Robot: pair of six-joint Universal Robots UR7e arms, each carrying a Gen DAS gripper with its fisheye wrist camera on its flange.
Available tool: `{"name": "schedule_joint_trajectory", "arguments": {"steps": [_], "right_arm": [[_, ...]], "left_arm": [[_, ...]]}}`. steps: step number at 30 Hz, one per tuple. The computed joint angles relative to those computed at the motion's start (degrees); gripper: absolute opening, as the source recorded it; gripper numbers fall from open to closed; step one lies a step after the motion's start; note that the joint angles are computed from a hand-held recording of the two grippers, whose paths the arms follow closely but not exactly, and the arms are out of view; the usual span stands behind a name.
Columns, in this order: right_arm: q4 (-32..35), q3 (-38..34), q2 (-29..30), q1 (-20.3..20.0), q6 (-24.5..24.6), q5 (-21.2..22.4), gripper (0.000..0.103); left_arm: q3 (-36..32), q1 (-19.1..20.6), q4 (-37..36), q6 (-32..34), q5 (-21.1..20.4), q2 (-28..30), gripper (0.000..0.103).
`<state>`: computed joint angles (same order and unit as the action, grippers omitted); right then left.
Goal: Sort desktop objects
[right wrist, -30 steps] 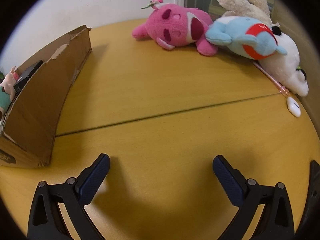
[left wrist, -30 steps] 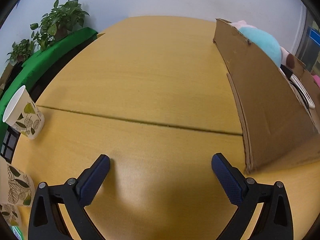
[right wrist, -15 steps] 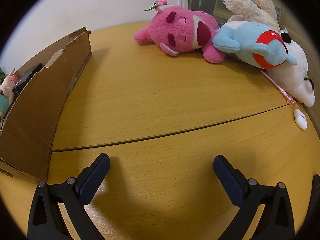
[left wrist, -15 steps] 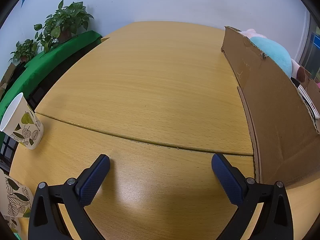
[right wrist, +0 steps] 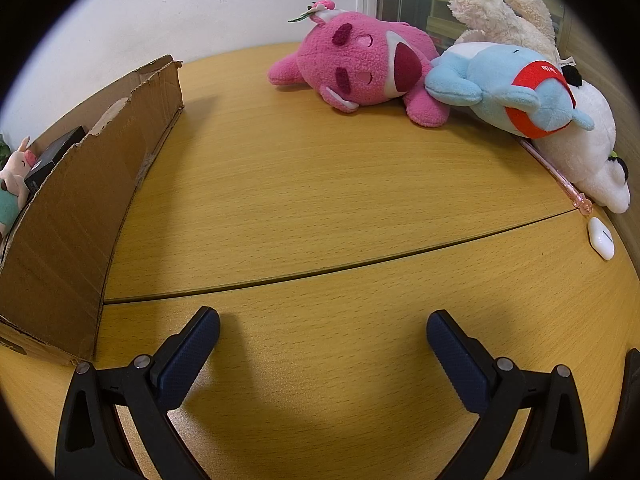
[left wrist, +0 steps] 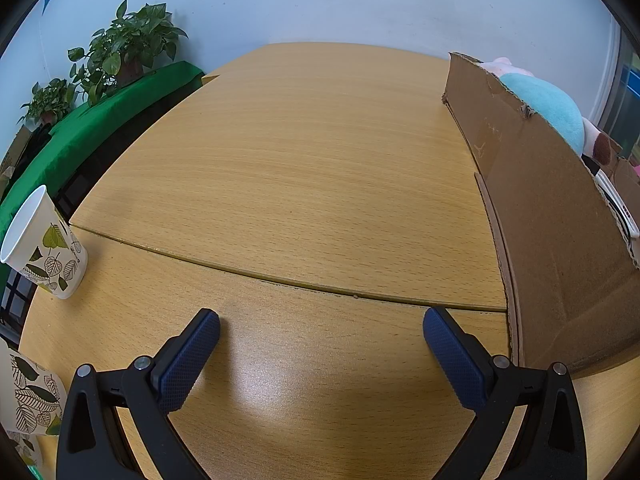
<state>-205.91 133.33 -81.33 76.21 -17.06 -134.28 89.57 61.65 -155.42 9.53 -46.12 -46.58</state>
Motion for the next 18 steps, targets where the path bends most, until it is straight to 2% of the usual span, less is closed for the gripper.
{"name": "schedule_joint_trajectory", "arguments": {"steps": [11,18], "right_arm": [[0.1,-0.3,-0.1,-0.3,-0.2,-0.1,0.103],[4.1,-0.8,-3.9,-4.1,-4.9,5.6,0.103]], "left_arm": [[0.0,0.0,0.0,-0.1,0.0,-0.1,0.103],[0.0,-0.1,0.1,-0.1,0.1,0.0,0.103]]}}
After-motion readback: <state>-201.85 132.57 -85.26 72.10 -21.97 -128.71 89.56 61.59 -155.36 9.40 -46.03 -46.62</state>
